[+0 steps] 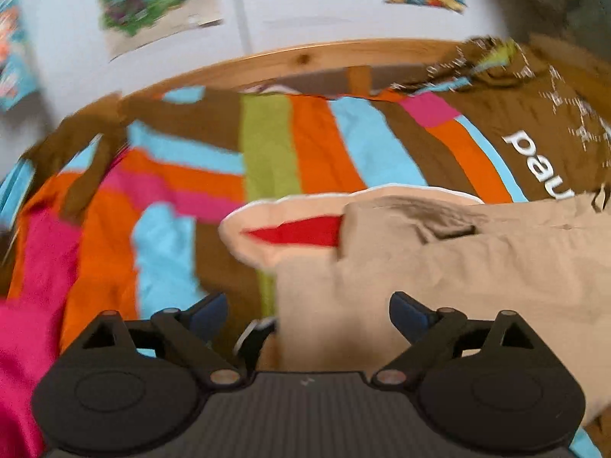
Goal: Fold large clothes
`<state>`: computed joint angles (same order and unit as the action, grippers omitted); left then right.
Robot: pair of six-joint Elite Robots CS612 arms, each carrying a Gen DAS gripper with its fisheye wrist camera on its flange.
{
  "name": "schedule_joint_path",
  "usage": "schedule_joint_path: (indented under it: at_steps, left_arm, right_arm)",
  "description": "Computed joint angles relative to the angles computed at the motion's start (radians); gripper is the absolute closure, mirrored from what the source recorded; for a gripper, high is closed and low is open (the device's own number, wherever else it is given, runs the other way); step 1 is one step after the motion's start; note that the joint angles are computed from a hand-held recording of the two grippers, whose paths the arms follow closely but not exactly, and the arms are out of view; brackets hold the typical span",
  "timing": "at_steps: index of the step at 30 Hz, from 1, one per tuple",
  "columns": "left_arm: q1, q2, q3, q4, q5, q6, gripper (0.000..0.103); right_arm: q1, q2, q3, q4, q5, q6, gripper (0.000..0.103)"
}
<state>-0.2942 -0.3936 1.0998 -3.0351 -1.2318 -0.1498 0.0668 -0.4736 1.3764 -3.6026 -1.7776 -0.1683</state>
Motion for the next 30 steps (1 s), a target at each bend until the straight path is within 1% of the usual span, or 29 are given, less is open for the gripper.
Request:
schedule_joint_path:
  at_steps: [2, 3, 5, 6, 7, 8, 9, 10, 12, 13, 14, 15, 16, 17, 18, 19, 20, 21, 22, 23, 25, 26, 28, 30]
  left_arm:
    - [0.008, -0.024, 0.056, -0.021, -0.002, -0.050, 0.008]
    - [0.012, -0.033, 0.079, -0.025, -0.006, -0.079, 0.009]
    - [0.022, -0.047, 0.114, -0.019, -0.033, -0.145, 0.014]
    - [0.028, -0.053, 0.129, -0.017, -0.053, -0.194, 0.018]
    - [0.034, -0.055, 0.137, -0.013, -0.079, -0.240, 0.023]
    - [0.040, -0.057, 0.145, -0.014, -0.105, -0.277, 0.026]
    - [0.047, -0.055, 0.148, -0.013, -0.139, -0.310, 0.033]
    - [0.054, -0.053, 0.146, -0.009, -0.174, -0.343, 0.041]
    - [0.057, -0.051, 0.150, -0.020, -0.212, -0.379, 0.047]
    - [0.058, -0.048, 0.150, -0.035, -0.231, -0.378, 0.050]
    - [0.055, -0.046, 0.150, -0.040, -0.234, -0.372, 0.053]
    - [0.053, -0.044, 0.145, -0.037, -0.240, -0.354, 0.063]
    - [0.051, -0.042, 0.138, -0.026, -0.245, -0.331, 0.079]
    - [0.044, -0.043, 0.132, -0.001, -0.224, -0.308, 0.087]
    - [0.034, -0.043, 0.128, 0.015, -0.177, -0.286, 0.092]
    - [0.026, -0.043, 0.129, 0.011, -0.149, -0.267, 0.095]
    - [0.018, -0.044, 0.131, 0.006, -0.122, -0.261, 0.095]
    - [0.010, -0.049, 0.139, -0.001, -0.091, -0.265, 0.097]
    - [0.005, -0.055, 0.147, -0.008, -0.070, -0.274, 0.099]
    - [0.000, -0.064, 0.161, -0.030, -0.051, -0.290, 0.100]
    - [-0.002, -0.083, 0.193, -0.084, -0.039, -0.311, 0.101]
    - [-0.004, -0.091, 0.206, -0.096, -0.034, -0.307, 0.102]
    - [-0.005, -0.096, 0.208, -0.072, -0.029, -0.276, 0.102]
    - [-0.004, -0.093, 0.198, -0.016, -0.027, -0.275, 0.101]
  right_arm:
    - [-0.009, -0.020, 0.038, 0.006, -0.015, 0.061, 0.016]
    - [-0.014, -0.031, 0.052, 0.037, -0.031, 0.113, 0.017]
    - [-0.027, -0.042, 0.062, 0.091, -0.032, 0.226, 0.023]
    - [-0.032, -0.045, 0.065, 0.113, -0.030, 0.268, 0.029]
    - [-0.037, -0.049, 0.067, 0.140, -0.026, 0.313, 0.037]
    - [-0.040, -0.050, 0.069, 0.155, -0.021, 0.339, 0.041]
    - [-0.042, -0.049, 0.067, 0.172, -0.013, 0.357, 0.048]
    - [-0.045, -0.049, 0.066, 0.191, -0.004, 0.378, 0.051]
    - [-0.050, -0.049, 0.067, 0.229, 0.015, 0.424, 0.056]
    - [-0.053, -0.050, 0.071, 0.242, 0.025, 0.446, 0.059]
    - [-0.054, -0.051, 0.074, 0.251, 0.034, 0.466, 0.062]
    - [-0.056, -0.050, 0.075, 0.258, 0.044, 0.482, 0.066]
    - [-0.057, -0.051, 0.078, 0.260, 0.051, 0.493, 0.069]
    - [-0.058, -0.050, 0.079, 0.259, 0.059, 0.501, 0.071]
    - [-0.059, -0.048, 0.076, 0.257, 0.065, 0.504, 0.076]
    - [-0.059, -0.046, 0.076, 0.251, 0.074, 0.508, 0.084]
    - [-0.060, -0.044, 0.076, 0.248, 0.084, 0.508, 0.088]
    - [-0.061, -0.044, 0.076, 0.245, 0.088, 0.505, 0.092]
    - [-0.059, -0.042, 0.076, 0.232, 0.085, 0.501, 0.099]
    - [-0.058, -0.040, 0.073, 0.222, 0.085, 0.495, 0.099]
    - [-0.055, -0.040, 0.075, 0.189, 0.067, 0.483, 0.101]
    - [-0.052, -0.041, 0.077, 0.165, 0.056, 0.479, 0.101]
    - [-0.049, -0.044, 0.082, 0.117, 0.033, 0.468, 0.101]
    - [-0.047, -0.045, 0.082, 0.093, 0.028, 0.448, 0.101]
